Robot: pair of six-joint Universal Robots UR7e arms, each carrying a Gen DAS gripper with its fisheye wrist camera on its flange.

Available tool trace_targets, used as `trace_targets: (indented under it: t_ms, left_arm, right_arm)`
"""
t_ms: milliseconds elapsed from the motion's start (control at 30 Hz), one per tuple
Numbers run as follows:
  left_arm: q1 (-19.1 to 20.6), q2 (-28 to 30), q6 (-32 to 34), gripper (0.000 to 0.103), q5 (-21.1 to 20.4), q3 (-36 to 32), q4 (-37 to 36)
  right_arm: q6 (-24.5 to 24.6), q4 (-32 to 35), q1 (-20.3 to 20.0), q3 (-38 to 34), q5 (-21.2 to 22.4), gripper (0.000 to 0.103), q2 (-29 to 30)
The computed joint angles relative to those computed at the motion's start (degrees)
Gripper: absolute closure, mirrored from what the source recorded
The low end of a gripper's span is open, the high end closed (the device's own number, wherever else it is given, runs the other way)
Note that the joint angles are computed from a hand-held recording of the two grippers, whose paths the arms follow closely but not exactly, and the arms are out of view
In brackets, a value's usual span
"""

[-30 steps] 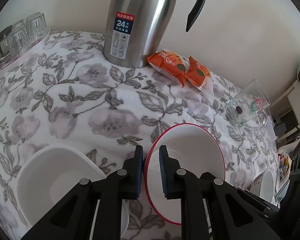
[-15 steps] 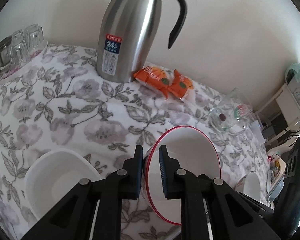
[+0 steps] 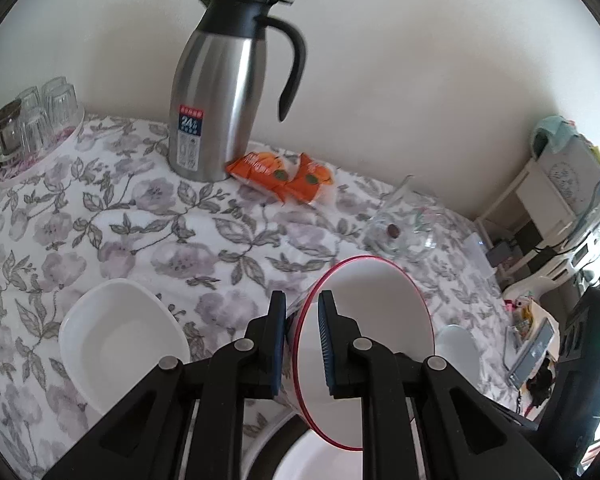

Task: Organize plates and bowls
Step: 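Lift the strawberry bowl with both grippers and carry it over the steel basin, then lower the strawberry bowl into the basin onto the black-rimmed plate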

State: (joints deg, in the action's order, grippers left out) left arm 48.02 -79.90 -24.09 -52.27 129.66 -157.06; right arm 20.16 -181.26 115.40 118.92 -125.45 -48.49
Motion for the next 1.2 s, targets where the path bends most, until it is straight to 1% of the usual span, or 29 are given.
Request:
trace_targets:
  t_ms: [200,367,467,567,733,867,1033,1200]
  left_arm:
    - [-3.3,-4.1,-2.2,0.086,0.4,1.9,2.3]
    - [-7.2,-7.4,-4.6,0.086,2.5,4.2,5.4]
    - [-8.2,-9.0,-5.8,0.086,1.8,5.5,6.3]
    - [-9.2,-10.6,-7.1,0.086,0.8,6.9,7.4]
    - [-12.2,-13.0,-9.0,0.086,1.2,9.0,9.9]
    - [-14.2,-14.0,-10.9,0.086,1.9,10.2,12.5]
    - [-15.9,-13.7,-12.6,0.086,2.1,10.9,15.6]
    - [-16.9,-13.5,-13.8,0.086,1.6,11.5,16.5]
  right_arm:
    - [1.3,-2.7,2.0,3.6,0.2,0.094,-2.8]
    - [2.7,-5.5,3.4,6.6,0.4,0.094,-4.2]
    - [4.1,-6.8,4.3,8.5,-0.3,0.094,-5.1]
    - [4.3,-8.5,5.5,10.3,-1.8,0.094,-5.8]
    - [5.6,-12.3,6.0,13.9,-1.5,0.094,-7.1]
    - [5.9,-15.2,6.0,16.3,-1.4,0.093,-7.5]
    - [5.6,-17.9,5.6,18.8,-1.5,0.093,-7.7]
    - [6.0,-18.4,5.1,20.7,-1.2,0.093,-8.3]
